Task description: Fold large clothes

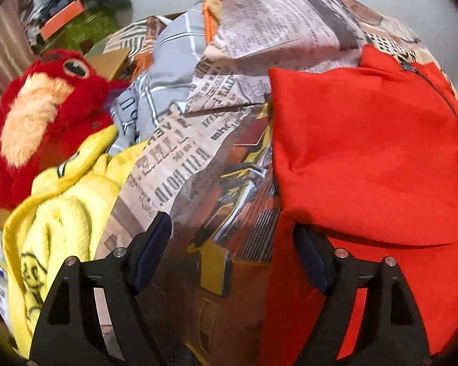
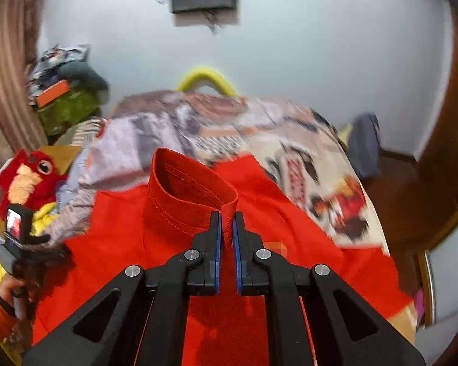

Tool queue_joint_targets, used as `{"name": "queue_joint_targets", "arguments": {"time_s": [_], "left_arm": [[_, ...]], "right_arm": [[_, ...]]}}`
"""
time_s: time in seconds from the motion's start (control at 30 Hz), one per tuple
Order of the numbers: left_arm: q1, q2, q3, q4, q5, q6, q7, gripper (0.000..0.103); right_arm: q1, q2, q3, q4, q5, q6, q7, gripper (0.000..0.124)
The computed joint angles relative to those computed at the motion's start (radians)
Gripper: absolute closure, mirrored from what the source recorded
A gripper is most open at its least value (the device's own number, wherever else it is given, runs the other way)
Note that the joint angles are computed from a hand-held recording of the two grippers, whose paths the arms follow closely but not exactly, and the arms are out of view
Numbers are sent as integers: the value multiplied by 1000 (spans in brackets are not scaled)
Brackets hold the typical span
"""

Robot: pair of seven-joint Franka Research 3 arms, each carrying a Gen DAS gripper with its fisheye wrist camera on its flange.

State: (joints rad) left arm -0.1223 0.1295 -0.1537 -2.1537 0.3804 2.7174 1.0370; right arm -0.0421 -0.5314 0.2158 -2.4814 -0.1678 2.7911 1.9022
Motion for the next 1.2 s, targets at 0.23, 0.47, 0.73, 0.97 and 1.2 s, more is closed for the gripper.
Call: {"name": "queue_joint_targets", "arguments": {"time_s": [0.23,0.47,0.73,0.97,1.2], "left_arm": [[57,-5,-30,-34,-302,29,150,23],[2,8,5,-11,-78,-21,31,20],[-6,-8,-3,2,-4,-84,29,20],[-9,-142,-13,-82,35,-57,56,20],[-42,-284,-35,-120,-48,-9,142,20]], "right_arm": [[-92,-104,-10,-128,-21,-62,78,118],[-77,-173,-102,-230,61,-107,49,118],[-41,-183,-140,-280,161,-153,-16,117],[-52,-256,-124,-288,174,-249,-13,93],[-47,-373,-132,-276,182,-273,-64,82]]}}
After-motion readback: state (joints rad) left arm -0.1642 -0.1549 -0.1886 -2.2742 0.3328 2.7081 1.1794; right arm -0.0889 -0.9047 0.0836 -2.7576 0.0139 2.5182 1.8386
